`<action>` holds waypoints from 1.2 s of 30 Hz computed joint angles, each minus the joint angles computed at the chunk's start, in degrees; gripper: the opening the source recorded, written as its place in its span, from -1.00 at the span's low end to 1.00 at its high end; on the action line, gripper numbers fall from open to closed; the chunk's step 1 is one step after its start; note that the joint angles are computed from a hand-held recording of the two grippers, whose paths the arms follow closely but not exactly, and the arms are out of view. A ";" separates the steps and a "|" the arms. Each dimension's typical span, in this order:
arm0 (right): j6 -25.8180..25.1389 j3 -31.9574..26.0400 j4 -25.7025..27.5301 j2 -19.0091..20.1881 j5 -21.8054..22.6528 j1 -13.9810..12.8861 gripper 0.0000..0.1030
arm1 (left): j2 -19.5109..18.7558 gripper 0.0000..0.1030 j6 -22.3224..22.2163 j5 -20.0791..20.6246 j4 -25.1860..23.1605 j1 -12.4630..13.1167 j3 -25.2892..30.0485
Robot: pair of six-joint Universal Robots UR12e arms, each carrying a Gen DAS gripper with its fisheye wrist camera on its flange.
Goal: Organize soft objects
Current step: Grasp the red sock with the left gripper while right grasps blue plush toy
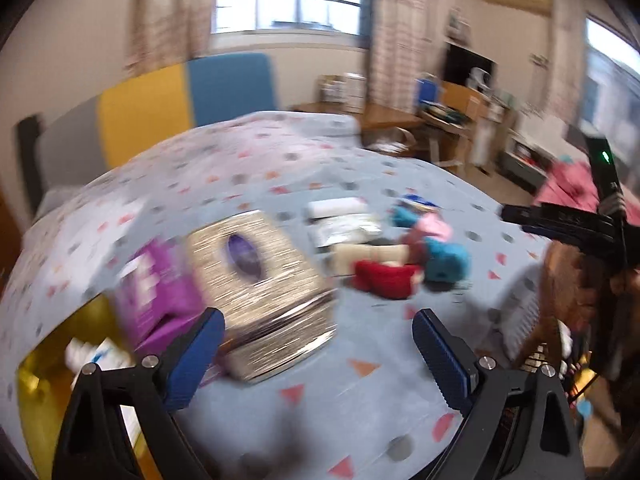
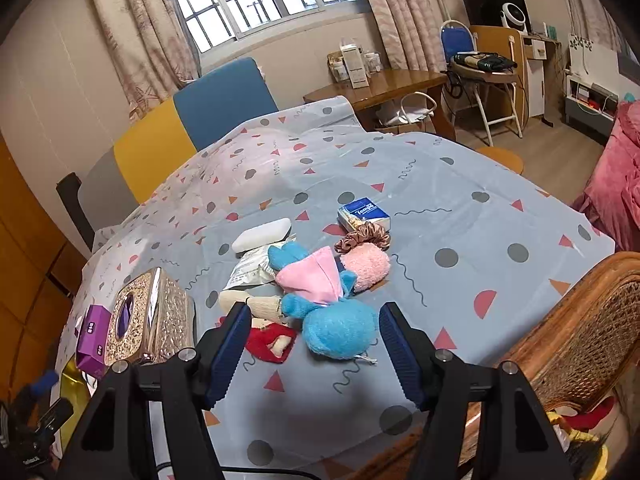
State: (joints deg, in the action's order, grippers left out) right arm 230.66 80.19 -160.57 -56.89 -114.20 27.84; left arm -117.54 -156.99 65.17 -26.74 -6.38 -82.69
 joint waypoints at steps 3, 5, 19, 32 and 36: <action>-0.85 0.32 -0.77 -0.21 0.00 0.04 0.31 | -1.70 0.85 2.27 -0.93 -3.18 -1.85 2.91; -1.45 0.38 -1.21 -0.29 -0.08 0.06 0.31 | -3.65 0.81 3.70 -0.17 -6.63 -3.52 6.08; -2.59 3.28 -4.69 -1.90 1.75 -0.96 0.31 | -15.10 0.74 5.22 11.08 -15.75 -9.43 19.13; -2.10 2.85 -0.71 -1.65 6.46 -2.82 0.31 | -13.93 -0.23 3.26 6.49 -16.99 -7.82 15.48; -5.70 -0.45 5.00 -0.64 12.96 -4.26 0.31 | -11.91 -0.21 3.07 5.75 -13.50 -7.08 11.14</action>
